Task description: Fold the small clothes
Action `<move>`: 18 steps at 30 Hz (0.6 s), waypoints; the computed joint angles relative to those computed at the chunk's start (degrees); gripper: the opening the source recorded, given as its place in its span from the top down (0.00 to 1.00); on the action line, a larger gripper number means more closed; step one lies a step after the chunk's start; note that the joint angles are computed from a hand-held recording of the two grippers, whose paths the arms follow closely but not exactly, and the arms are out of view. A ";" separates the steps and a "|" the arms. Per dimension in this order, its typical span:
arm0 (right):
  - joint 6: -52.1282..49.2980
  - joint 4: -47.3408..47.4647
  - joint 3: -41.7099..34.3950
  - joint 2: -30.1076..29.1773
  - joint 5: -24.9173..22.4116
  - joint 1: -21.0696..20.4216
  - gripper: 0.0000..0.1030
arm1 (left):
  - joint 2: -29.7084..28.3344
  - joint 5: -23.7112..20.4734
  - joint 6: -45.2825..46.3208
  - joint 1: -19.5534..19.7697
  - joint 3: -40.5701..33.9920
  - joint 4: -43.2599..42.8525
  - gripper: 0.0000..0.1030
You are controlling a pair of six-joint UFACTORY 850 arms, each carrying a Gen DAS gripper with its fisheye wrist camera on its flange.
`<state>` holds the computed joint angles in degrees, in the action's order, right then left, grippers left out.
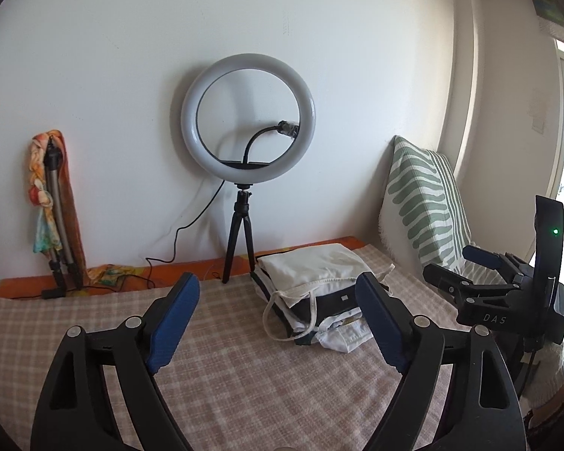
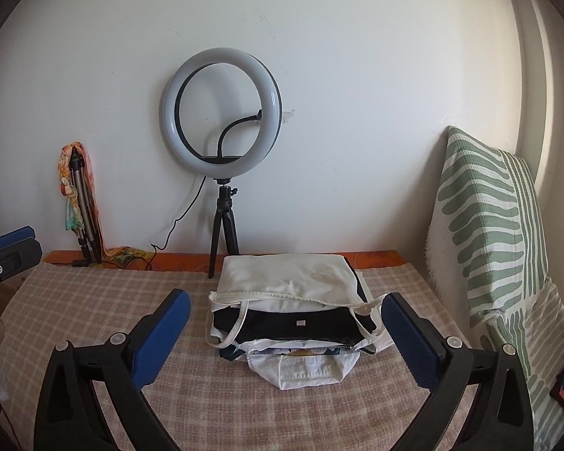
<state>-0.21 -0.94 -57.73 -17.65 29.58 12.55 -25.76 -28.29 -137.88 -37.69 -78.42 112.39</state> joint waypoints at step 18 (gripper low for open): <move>-1.38 10.48 9.20 3.96 7.74 5.64 0.00 | 9.13 -12.52 -3.48 -4.75 15.99 3.04 0.13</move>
